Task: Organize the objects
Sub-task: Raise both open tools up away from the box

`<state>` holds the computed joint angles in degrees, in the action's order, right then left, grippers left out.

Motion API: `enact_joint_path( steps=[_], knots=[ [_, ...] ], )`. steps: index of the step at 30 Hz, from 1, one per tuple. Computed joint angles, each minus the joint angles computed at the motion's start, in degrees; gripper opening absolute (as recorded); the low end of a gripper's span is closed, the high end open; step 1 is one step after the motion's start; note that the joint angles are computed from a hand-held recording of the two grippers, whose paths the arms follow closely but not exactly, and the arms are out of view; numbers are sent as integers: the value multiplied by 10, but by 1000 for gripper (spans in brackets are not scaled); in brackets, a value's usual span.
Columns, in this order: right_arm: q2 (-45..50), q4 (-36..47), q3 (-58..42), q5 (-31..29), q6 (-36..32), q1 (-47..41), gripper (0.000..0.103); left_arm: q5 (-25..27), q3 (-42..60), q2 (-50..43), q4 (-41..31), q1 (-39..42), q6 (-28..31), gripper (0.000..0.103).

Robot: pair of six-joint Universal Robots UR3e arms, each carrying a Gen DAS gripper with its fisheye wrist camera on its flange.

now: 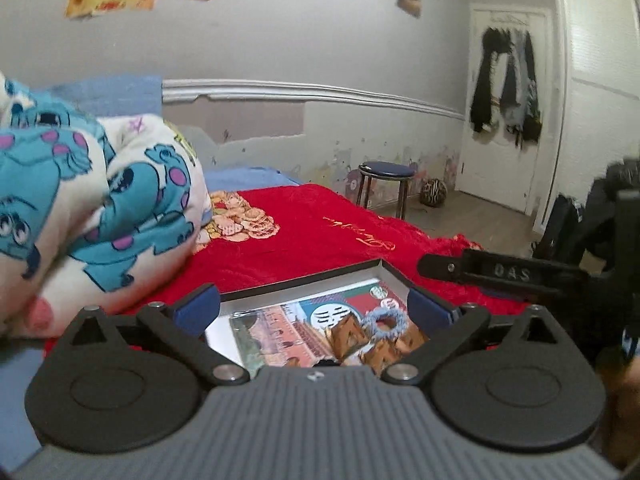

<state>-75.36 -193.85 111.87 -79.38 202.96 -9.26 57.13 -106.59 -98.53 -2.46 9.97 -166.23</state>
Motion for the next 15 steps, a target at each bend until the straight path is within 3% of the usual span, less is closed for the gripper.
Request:
enact_joint_path(
  steps=[11, 15],
  knots=[
    [-36, -24, 80, -42, 23, 44, 103, -22, -130, 36, 52, 41, 32, 103],
    [-52, -29, 115, -35, 7, 38, 102, -16, -153, 28, 77, 50, 14, 103]
  ],
)
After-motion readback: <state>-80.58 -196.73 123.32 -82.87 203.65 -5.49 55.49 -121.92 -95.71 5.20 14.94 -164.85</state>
